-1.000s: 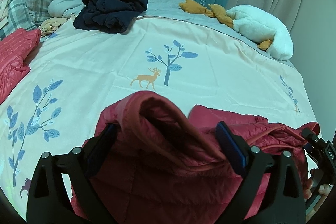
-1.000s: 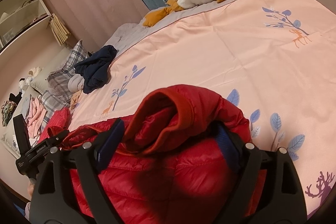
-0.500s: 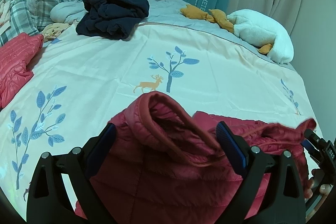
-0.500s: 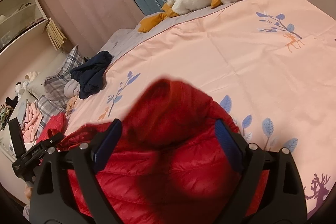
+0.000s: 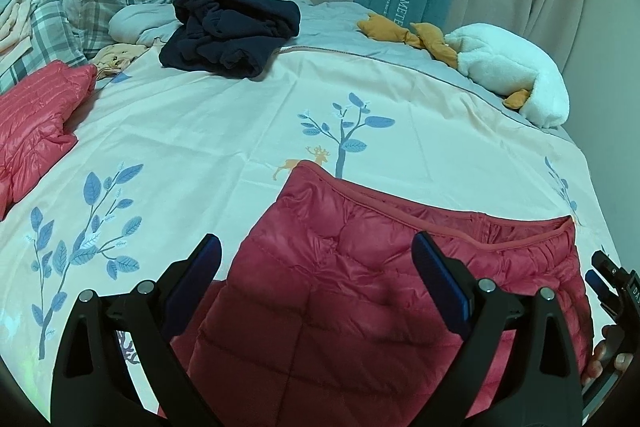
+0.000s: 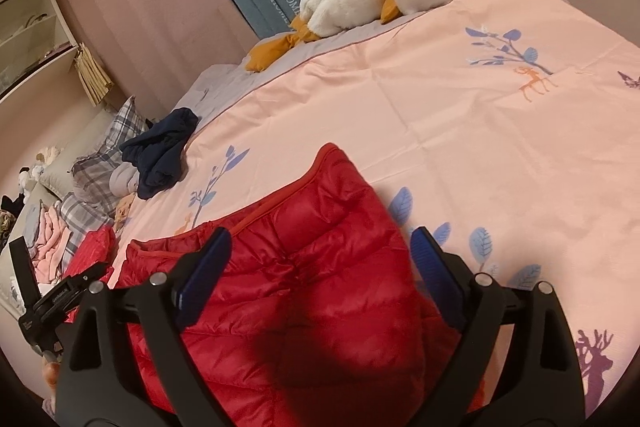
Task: Fold large clothes
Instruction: 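Press both grippers over the folded jacket to flatten it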
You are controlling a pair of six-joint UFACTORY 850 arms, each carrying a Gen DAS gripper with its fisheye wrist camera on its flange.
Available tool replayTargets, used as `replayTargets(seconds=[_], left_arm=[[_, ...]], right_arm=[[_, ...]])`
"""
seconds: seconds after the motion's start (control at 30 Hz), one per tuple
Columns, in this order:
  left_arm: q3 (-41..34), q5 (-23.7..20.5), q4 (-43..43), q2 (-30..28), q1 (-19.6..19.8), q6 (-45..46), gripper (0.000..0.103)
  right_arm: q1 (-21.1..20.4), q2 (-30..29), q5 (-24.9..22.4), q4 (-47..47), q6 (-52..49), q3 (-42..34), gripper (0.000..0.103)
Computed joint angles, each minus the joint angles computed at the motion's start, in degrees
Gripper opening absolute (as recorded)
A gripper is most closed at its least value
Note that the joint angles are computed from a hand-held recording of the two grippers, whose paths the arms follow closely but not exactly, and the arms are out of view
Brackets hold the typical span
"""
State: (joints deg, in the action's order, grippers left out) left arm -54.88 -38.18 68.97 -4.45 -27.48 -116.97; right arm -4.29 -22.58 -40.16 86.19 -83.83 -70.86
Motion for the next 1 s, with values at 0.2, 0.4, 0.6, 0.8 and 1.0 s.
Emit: replayTargets(seconds=[0.2, 0.4, 0.6, 0.8, 1.0], left_arm=[[0.95, -0.86, 0.12, 1.00, -2.19, 1.91, 0.096], [2.71, -1.31, 0.16, 1.66, -4.95, 4.60, 0.096], [4.63, 0.33, -1.96, 2.03, -6.64, 8.93, 0.096], [6.29, 1.85, -4.14, 2.53, -7.45, 10.47, 0.097], [8.00, 2.91, -4.47, 3.83, -8.15, 9.38, 0.097]], right_arm=[[0.44, 5.08, 4.22, 0.70, -7.14, 4.92, 0.092], [1.52, 11.29, 7.38, 3.36, -19.74, 12.60, 0.092], [3.92, 15.38, 13.00, 2.18, -29.16, 18.99, 0.092], [3.21, 14.90, 12.52, -6.51, -19.88, 19.31, 0.092], [2.58, 15.21, 11.84, -6.94, -19.02, 20.04, 0.092]])
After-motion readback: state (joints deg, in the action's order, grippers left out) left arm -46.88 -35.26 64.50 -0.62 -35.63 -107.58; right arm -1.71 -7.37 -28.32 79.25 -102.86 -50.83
